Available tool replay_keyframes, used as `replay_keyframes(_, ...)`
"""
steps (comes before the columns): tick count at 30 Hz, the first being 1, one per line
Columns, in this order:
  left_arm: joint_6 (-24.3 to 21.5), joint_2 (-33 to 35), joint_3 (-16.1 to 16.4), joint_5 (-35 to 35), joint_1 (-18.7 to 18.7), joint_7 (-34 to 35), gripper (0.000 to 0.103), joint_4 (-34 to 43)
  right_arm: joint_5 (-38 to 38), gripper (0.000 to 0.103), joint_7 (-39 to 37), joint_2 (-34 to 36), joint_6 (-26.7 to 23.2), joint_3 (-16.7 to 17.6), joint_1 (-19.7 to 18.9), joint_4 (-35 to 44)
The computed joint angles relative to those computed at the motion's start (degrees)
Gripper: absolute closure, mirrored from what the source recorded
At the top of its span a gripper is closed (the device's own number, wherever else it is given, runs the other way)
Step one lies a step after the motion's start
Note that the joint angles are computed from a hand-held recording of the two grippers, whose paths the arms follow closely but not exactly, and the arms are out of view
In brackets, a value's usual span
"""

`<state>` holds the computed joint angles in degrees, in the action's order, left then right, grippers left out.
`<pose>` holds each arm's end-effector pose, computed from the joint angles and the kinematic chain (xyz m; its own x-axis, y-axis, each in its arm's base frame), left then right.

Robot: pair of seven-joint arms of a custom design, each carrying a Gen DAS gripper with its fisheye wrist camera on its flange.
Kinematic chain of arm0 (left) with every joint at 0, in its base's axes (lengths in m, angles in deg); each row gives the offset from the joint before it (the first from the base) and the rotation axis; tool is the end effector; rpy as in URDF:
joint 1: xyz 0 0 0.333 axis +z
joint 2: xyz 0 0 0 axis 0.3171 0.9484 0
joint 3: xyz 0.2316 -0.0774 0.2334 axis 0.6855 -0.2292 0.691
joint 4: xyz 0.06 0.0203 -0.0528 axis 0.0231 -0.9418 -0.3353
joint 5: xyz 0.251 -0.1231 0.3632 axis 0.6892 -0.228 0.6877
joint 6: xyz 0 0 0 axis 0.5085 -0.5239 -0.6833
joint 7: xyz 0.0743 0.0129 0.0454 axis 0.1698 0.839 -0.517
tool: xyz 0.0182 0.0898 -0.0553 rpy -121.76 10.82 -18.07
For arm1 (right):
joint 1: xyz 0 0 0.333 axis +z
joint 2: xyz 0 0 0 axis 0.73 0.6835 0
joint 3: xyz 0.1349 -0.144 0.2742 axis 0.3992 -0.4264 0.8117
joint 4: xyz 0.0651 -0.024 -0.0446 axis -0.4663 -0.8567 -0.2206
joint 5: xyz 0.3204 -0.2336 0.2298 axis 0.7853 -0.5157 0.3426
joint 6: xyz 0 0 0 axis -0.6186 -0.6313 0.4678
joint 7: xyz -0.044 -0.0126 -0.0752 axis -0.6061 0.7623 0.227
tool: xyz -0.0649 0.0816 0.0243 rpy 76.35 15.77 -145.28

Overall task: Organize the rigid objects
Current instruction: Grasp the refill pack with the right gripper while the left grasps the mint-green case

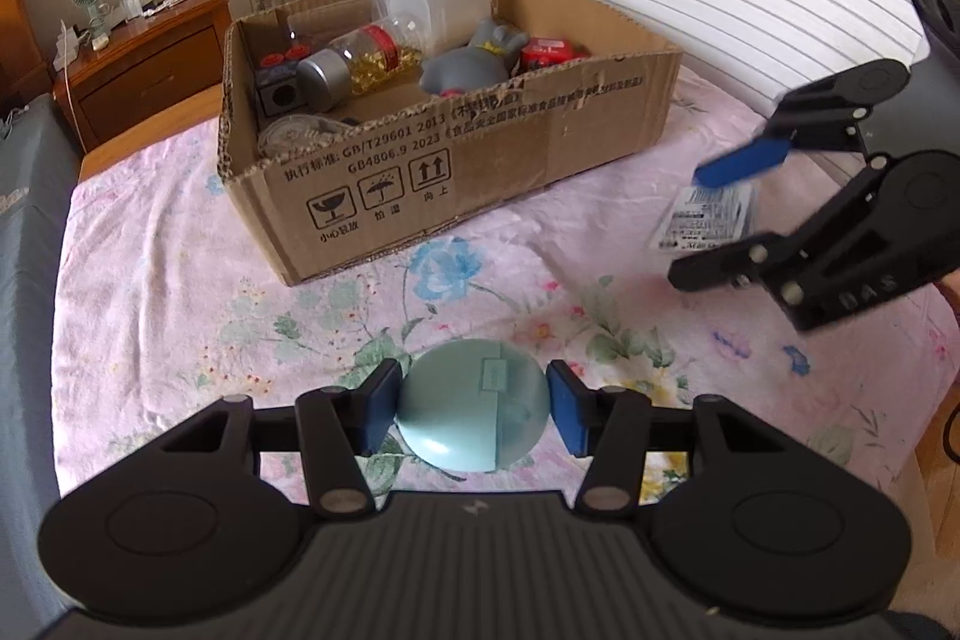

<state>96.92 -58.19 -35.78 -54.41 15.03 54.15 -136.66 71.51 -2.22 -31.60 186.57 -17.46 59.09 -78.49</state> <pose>0.5517 -0.1048 0.4536 -0.2734 -0.9619 -0.0066 -0.7705 0.2231 -0.5971 0.6454 0.1857 0.4727 0.6858 -0.7275 0.0202 -0.5789 -0.5622 -0.5906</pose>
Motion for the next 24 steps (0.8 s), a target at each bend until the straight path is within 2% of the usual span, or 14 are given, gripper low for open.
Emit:
replay_keyframes(2,-0.1,-0.5,0.1,0.0,-0.2,0.8,0.051,0.0,-3.0,0.042,3.2,0.0,-0.4,-0.3,0.2,0.4)
replay_keyframes(3,0.1,-0.7,0.0,0.3,-0.1,0.8,0.051,-0.1,-4.1,0.036,3.2,0.0,0.0,-0.3,0.3,0.3)
replay_keyframes(5,0.5,-1.0,-0.2,0.7,0.0,0.6,0.051,-0.3,-4.8,0.006,3.3,-0.1,0.9,-0.2,0.3,-0.3)
replay_keyframes(6,0.6,-1.1,0.0,0.3,-0.2,0.9,0.051,-0.4,-3.7,0.002,2.9,-0.4,2.3,-0.1,0.2,-1.1)
replay_keyframes(9,0.4,-1.1,0.1,-0.5,-0.5,1.4,0.051,-0.6,1.0,0.001,-0.1,-0.6,1.5,-0.2,-0.3,-1.1)
replay_keyframes(11,0.2,-0.8,-0.2,0.1,-0.2,0.6,0.051,-0.4,-2.0,0.0,2.9,0.5,2.8,-0.6,-0.2,-0.8)
replay_keyframes(13,0.0,-0.7,0.1,-0.7,-0.6,1.1,0.051,-0.4,-6.1,0.0,8.6,2.1,2.0,-1.1,-0.2,0.3)
replay_keyframes(16,0.0,-0.7,0.3,-1.5,-0.8,1.7,0.051,-0.4,-3.5,0.0,11.0,2.9,0.3,-0.3,-1.3,0.6)
replay_keyframes(19,-0.4,-0.3,0.3,-1.5,-0.6,1.7,0.051,0.1,-9.6,0.002,17.8,2.6,4.6,-0.4,-0.1,-1.3)
replay_keyframes(20,-0.5,-0.2,0.3,-1.5,-0.6,1.8,0.051,0.2,-12.5,0.007,19.9,2.3,6.0,-1.1,1.0,-2.0)
replay_keyframes(21,-0.5,-0.2,0.3,-1.5,-0.6,2.0,0.051,0.3,-11.4,0.01,18.8,2.1,6.3,0.1,0.0,-2.3)
replay_keyframes(24,-0.8,-0.3,0.6,-2.3,-0.8,2.8,0.051,0.7,-13.0,0.01,19.5,1.9,4.7,0.2,0.0,-1.7)
